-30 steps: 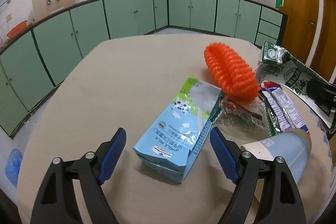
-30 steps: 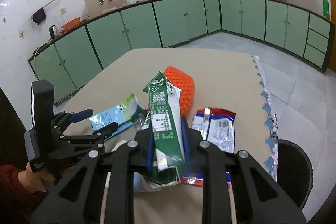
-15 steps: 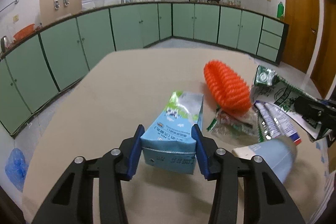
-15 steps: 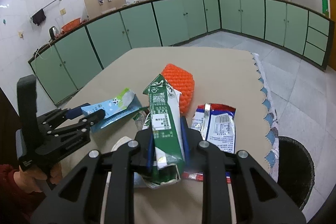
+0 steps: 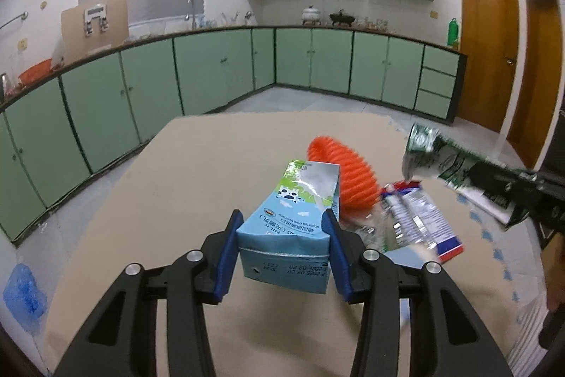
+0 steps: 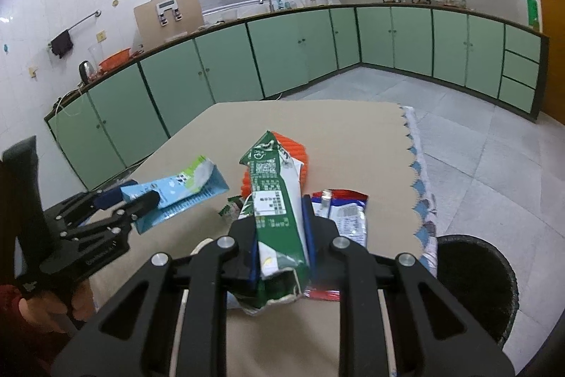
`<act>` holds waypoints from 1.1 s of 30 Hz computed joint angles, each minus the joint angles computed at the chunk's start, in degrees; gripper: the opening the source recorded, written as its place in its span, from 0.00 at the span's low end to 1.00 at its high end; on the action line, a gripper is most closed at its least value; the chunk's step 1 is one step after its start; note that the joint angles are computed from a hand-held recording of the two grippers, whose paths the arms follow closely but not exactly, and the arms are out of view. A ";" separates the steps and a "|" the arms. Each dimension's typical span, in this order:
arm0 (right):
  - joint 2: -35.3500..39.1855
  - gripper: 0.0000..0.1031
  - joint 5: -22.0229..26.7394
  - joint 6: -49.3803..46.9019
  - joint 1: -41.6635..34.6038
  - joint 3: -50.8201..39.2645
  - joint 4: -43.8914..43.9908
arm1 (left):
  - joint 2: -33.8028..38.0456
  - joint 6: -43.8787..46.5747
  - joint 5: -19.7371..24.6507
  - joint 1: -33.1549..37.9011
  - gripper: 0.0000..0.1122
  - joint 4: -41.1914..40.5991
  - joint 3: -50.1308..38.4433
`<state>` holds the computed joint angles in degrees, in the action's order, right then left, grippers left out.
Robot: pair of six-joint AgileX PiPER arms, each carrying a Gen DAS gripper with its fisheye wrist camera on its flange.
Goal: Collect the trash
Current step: 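Carry both cartons in both grippers over the black bin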
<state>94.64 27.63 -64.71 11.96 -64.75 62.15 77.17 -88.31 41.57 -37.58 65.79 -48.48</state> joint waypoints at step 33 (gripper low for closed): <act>7.79 0.21 0.56 -11.76 -32.37 0.43 7.50 | 46.22 33.07 -5.22 -11.05 0.40 -24.43 -58.94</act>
